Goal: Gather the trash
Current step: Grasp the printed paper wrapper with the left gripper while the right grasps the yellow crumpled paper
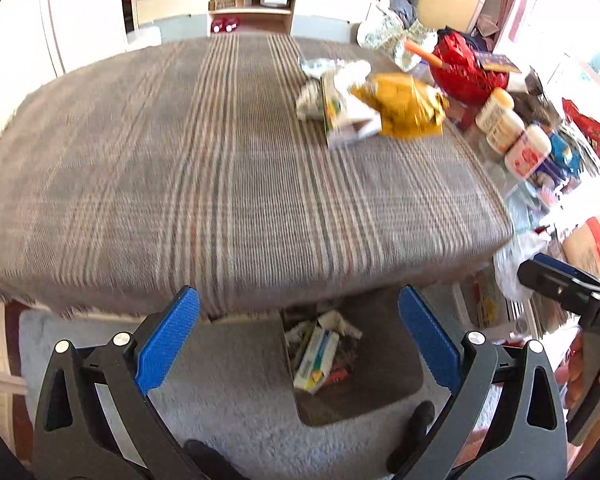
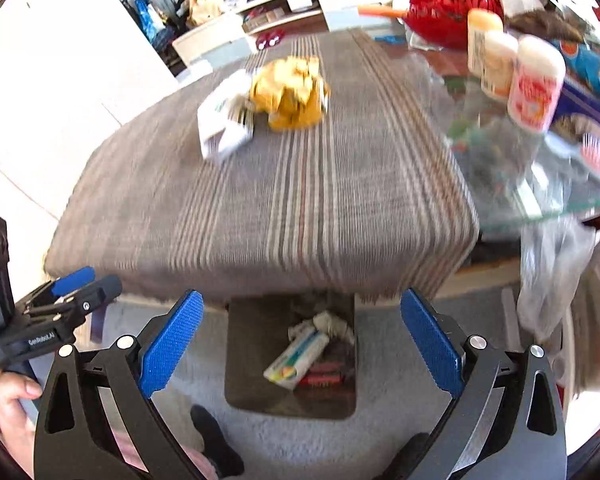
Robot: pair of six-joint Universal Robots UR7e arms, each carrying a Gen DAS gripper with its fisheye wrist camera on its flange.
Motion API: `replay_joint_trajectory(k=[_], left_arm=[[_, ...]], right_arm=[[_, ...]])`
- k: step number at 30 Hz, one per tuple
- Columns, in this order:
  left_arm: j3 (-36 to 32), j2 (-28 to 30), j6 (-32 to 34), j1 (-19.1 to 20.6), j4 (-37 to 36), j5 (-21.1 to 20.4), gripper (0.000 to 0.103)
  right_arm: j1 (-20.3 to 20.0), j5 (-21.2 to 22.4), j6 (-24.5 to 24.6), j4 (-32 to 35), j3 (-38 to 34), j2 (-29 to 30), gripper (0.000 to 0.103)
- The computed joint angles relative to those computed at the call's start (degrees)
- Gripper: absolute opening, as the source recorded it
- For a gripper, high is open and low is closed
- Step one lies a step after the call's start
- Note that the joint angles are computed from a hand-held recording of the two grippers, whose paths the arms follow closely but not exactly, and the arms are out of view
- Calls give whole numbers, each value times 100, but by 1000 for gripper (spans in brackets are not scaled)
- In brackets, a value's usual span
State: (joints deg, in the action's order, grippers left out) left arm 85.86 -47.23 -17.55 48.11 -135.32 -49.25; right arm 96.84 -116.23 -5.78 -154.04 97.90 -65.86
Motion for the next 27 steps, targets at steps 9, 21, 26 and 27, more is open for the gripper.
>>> replay_joint_trajectory(k=[9,21,26,27], left_arm=[[-1342,737,503,129,-7,162,95],[-3380,2003,1020,392,408,78,84],[-3868,2354,1159,451,580,37,79],[-3961,2418,1179,466,614,32,77]], right_arm=[[88,-294,-148,296,-1455,745,100],[-31,-243,24,1323,-3820,2116,99],[-122,-28,227,1798,-4376,2466,98],[-129,-36,214,1823,-4431,2511,98]])
